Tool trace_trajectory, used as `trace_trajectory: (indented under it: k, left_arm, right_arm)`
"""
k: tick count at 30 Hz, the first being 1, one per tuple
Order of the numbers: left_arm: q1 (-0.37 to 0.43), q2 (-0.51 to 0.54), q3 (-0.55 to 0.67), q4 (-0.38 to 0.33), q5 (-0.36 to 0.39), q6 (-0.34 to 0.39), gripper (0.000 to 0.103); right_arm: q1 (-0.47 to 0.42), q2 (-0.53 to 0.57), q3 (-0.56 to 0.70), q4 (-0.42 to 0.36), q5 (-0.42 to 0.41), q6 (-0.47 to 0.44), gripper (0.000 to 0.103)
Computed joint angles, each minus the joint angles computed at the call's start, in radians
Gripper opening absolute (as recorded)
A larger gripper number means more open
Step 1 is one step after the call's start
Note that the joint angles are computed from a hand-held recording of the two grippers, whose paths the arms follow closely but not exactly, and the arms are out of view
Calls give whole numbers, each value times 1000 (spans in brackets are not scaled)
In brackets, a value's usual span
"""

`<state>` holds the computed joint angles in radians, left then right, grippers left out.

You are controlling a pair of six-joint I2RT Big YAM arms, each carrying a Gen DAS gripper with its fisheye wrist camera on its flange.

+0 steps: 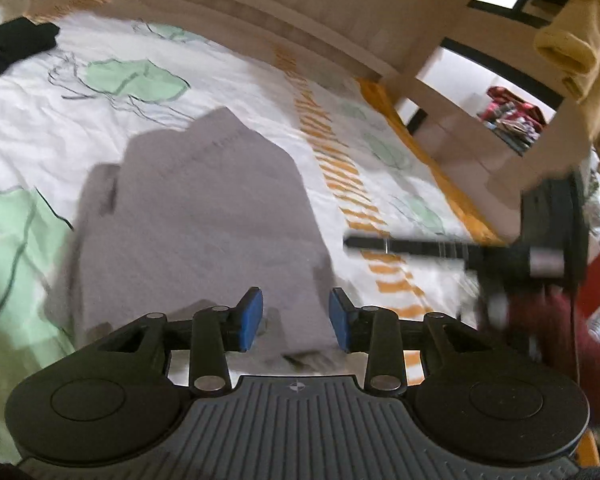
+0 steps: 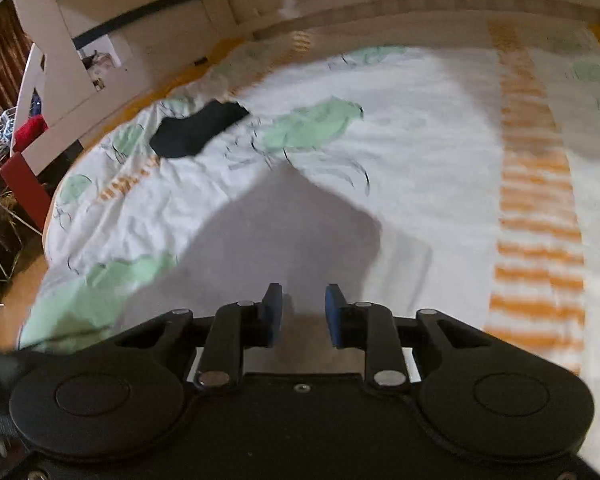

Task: Fold large clothes
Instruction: 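Open both tools to set the folded bundle down on the bed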

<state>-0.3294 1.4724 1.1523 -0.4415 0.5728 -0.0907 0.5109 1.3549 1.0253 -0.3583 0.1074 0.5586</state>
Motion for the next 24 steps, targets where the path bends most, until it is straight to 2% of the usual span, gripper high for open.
trace_trajectory:
  k: [4,7,9,12,14,16,17,19,22,24]
  left_arm:
    - [2,3,9,18,-39,2,36]
    - [-3,9,21,35,-70,2,38]
    - [-8,11,24,57,-88,4,46]
    - [-14,54,58,86,-120,11,48]
    - [-21,96,86,95,-179,26,50]
    - [-32,150,135,30,-275,80,50]
    - [-29,173,142,32,-296,104,52]
    - [-7,185,124,83,-252,118,52]
    - [4,174,130,50,-227,144,52]
    - [6,171,124,53,-219,152,52]
  right_arm:
    - [51,49,-8,56,-25,-19,35]
    - [99,110,31,49,43,-72,36]
    - [111,133,41,73,53,-72,37]
    - [120,155,56,77,74,-102,38]
    - [123,158,51,89,76,-105,38]
    - [126,158,46,96,82,-116,38]
    - [128,156,45,94,86,-123,39]
    - [130,150,43,89,82,-143,39]
    - [119,120,37,84,59,-173,42]
    - [110,93,20,132,84,-178,41]
